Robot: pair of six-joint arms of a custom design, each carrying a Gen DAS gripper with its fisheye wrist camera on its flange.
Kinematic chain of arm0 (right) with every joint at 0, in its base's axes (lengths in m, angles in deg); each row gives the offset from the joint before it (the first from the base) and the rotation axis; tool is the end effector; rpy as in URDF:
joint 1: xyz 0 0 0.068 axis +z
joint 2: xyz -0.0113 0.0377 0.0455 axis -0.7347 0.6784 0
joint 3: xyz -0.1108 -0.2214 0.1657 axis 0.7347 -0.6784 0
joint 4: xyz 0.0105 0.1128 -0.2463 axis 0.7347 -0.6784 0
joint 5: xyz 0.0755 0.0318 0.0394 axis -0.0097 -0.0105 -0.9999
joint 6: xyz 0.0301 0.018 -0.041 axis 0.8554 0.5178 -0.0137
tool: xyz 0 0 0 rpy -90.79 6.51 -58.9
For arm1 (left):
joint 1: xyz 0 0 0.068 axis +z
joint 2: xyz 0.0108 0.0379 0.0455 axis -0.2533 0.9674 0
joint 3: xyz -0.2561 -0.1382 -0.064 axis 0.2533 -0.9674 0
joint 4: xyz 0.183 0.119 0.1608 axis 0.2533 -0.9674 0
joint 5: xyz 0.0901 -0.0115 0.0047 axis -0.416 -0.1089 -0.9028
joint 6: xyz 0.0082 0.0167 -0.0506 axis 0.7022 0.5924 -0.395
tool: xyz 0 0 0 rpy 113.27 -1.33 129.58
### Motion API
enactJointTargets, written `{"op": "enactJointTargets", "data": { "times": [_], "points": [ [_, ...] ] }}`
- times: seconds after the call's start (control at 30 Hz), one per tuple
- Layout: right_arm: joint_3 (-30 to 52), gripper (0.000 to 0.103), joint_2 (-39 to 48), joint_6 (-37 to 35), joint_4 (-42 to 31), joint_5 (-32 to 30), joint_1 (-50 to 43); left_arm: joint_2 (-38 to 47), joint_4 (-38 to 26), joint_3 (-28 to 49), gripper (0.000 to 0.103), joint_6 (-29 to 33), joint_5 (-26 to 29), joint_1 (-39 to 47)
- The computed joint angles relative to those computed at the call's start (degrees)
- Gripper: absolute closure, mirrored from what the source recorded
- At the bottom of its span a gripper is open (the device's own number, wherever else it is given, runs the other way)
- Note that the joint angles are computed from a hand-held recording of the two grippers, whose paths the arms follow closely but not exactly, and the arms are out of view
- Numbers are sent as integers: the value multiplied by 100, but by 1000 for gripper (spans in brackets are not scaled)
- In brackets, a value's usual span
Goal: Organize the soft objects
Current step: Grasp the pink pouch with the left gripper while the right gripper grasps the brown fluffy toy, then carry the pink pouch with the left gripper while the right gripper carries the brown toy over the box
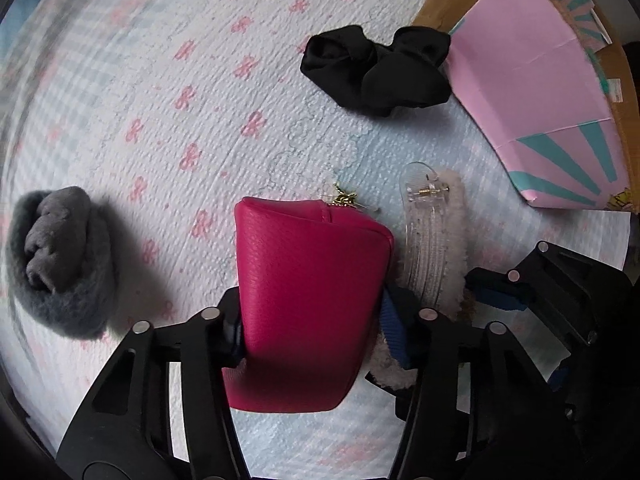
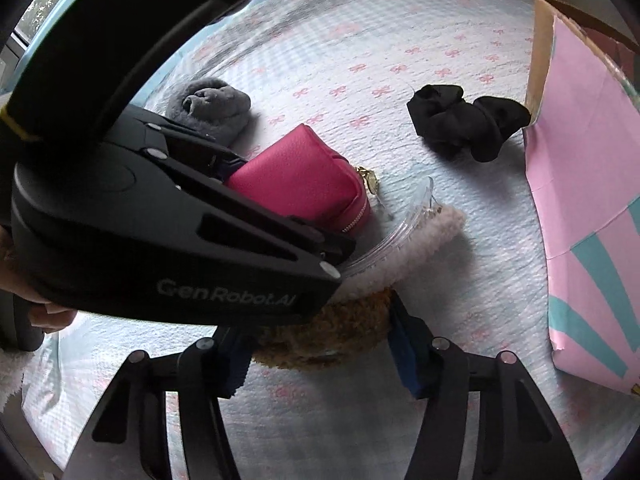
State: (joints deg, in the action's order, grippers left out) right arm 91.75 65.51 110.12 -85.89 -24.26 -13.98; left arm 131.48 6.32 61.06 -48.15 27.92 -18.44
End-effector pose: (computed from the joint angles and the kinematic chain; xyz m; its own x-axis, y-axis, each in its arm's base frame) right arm 0.2611 0.1775 0.1224 -0.9207 -0.0698 -0.3839 -0.2085 0.9196 0.3330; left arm 0.3801 -0.0280 0.1169 -0.8046 0.5917 -0.0500 0.5938 0.8021 -0.0640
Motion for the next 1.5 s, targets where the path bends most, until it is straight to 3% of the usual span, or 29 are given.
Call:
{"op": "enactJointTargets", "data": {
  "times": [0.43, 0.77, 1.07, 1.27, 1.5],
  "points": [
    [-394, 49, -1503, -86, -926, 296, 81, -1286, -702, -176, 60, -445, 329, 264],
    [358, 49, -3100, -60, -2896, 863, 535, -3000, -1830, -61, 60, -811, 835, 663],
    [1626, 49, -4347, 299, -5150, 1474, 593, -4143, -2970, 773, 60, -1047, 1340, 881],
    [2567, 49, -4509, -223, -6260, 1145, -477, -4506, -3289, 1333, 60, -1699, 1511, 310],
    [3269, 49, -4357, -2098, -6891, -110, -3034, -4518, -3020, 1638, 60, -3182, 850, -1255]
  ]
}}
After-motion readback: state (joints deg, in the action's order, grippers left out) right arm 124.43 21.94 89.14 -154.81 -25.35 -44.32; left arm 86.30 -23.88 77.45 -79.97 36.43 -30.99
